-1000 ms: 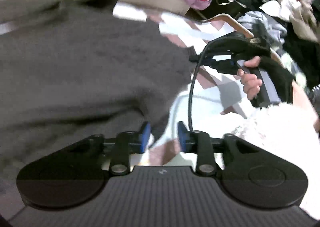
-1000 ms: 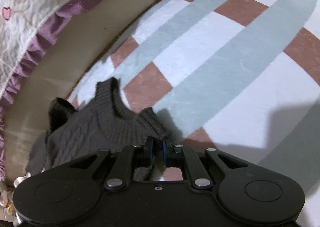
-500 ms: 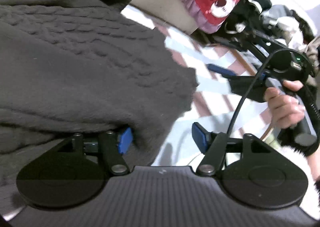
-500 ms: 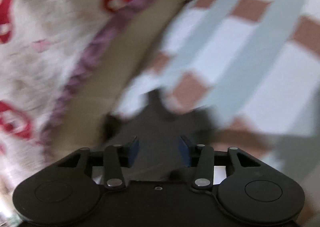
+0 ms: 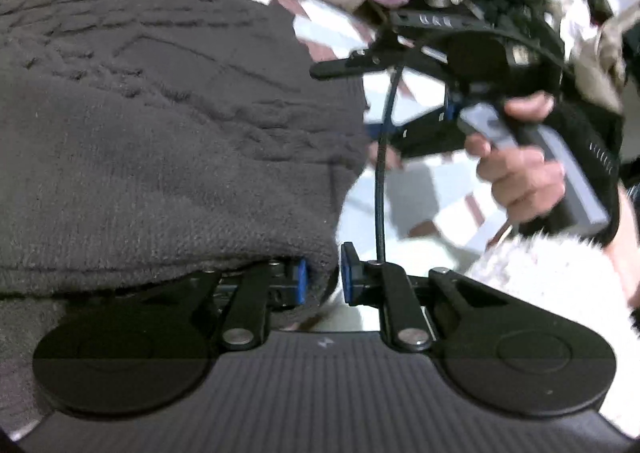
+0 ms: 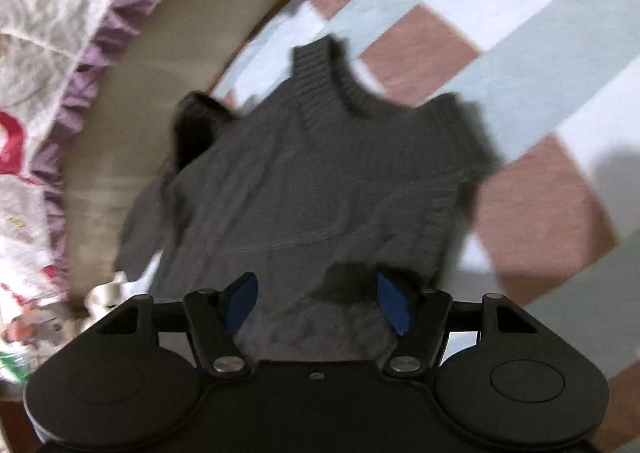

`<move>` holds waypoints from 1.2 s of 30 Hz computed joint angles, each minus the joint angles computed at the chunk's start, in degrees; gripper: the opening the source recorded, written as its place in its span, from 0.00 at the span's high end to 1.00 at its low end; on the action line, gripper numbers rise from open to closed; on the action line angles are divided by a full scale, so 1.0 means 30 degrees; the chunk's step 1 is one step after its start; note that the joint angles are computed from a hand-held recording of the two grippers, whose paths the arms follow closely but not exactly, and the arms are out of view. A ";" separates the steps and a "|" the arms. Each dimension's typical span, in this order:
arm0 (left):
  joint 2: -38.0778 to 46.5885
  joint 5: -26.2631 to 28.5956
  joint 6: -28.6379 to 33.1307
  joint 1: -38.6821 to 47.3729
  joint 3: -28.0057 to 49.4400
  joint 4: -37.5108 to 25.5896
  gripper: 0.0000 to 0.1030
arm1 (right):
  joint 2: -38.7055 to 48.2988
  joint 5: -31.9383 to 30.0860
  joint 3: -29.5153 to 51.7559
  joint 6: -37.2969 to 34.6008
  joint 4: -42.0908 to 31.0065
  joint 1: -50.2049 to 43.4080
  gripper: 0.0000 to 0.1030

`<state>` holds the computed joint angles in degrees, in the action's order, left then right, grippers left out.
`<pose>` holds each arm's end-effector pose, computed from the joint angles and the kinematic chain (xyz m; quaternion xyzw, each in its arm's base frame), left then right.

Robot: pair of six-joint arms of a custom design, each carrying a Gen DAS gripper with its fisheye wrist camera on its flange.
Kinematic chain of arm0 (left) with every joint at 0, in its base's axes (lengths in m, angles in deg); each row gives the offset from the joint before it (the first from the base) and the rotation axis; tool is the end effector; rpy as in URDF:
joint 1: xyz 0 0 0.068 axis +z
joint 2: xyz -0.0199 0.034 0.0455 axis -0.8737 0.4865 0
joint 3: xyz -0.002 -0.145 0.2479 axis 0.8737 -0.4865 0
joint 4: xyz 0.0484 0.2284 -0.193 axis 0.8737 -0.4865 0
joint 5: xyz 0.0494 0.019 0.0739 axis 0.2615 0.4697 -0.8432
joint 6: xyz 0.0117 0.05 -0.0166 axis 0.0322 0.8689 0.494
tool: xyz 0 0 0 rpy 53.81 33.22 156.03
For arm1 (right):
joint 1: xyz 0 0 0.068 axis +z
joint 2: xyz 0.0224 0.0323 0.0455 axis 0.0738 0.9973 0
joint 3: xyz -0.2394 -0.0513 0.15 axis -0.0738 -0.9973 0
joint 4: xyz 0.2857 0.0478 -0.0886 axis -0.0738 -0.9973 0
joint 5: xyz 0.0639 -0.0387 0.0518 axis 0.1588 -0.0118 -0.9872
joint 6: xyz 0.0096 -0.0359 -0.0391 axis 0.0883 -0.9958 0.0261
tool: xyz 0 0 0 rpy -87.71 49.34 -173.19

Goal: Fold clothes

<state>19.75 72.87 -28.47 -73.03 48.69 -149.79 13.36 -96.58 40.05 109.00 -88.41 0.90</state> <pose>0.2632 -0.0843 0.2319 0.3800 0.8242 -0.4074 0.1018 0.1832 -0.0009 0.2751 0.4494 0.8244 0.2656 0.2188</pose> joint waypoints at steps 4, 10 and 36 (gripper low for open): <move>-0.0357 -0.0695 -0.0378 0.0016 -0.0027 0.0247 0.72 | -0.0438 -0.0493 -0.0519 -0.0226 0.0226 -0.0455 0.31; 0.0105 -0.0165 0.3319 0.3996 0.1799 -0.4291 0.50 | -0.0326 -0.0325 -0.0188 -0.0690 -0.0192 -0.0254 0.31; 0.6983 -0.9809 0.0518 1.7974 1.2662 -0.2947 0.37 | 0.3578 0.1502 0.4470 -1.4180 -0.6439 0.3290 0.70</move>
